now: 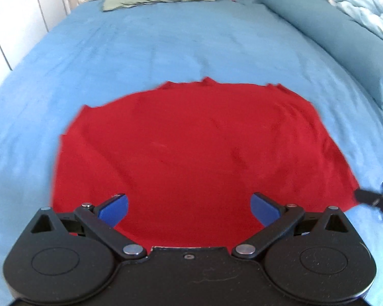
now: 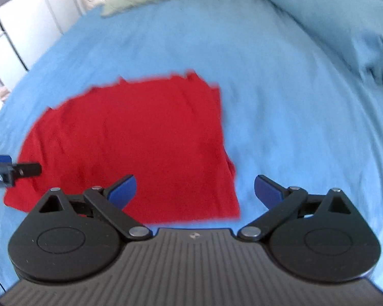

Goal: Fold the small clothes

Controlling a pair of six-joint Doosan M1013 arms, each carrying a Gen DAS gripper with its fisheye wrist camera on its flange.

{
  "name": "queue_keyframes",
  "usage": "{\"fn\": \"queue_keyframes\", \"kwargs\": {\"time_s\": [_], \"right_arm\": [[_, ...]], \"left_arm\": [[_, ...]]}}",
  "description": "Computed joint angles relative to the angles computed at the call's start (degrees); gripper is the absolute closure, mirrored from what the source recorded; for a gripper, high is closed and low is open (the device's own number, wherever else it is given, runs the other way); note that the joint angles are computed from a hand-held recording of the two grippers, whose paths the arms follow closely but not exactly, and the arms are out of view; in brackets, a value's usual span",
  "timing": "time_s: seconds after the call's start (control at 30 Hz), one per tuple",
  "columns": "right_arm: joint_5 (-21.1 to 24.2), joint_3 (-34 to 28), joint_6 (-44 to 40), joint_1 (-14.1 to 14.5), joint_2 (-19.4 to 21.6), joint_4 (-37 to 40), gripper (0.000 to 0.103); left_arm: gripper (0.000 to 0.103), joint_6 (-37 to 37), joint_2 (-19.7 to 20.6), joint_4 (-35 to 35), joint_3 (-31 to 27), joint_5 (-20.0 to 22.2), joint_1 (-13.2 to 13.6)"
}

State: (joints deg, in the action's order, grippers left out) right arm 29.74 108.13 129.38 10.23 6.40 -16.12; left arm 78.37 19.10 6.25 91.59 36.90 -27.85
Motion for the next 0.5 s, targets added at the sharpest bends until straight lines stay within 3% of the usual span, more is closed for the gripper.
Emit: {"fn": "queue_keyframes", "kwargs": {"time_s": [0.07,0.2,0.37,0.43,0.5], "right_arm": [[-1.46,1.63,2.16,-0.19,0.12,-0.10,0.000],[-10.63,5.73,2.91,-1.90,0.43,5.70,0.001],[-17.46,7.43,19.40,-1.86,1.91,-7.46,0.006],[-18.54,7.10,18.79,-1.93,2.41,-7.69,0.013],[-18.68,6.33,12.47,-2.14,2.96,-3.55,0.019]], "left_arm": [[0.000,1.04,0.46,-0.50,0.29,-0.58,-0.61],[0.000,0.49,1.55,1.58,0.76,-1.75,-1.57],[0.000,-1.31,3.34,1.89,0.55,-2.26,-1.44],[0.000,-2.80,3.37,3.28,0.89,-2.55,-1.44],[0.000,-5.18,3.79,5.58,0.64,-2.93,-1.38]]}}
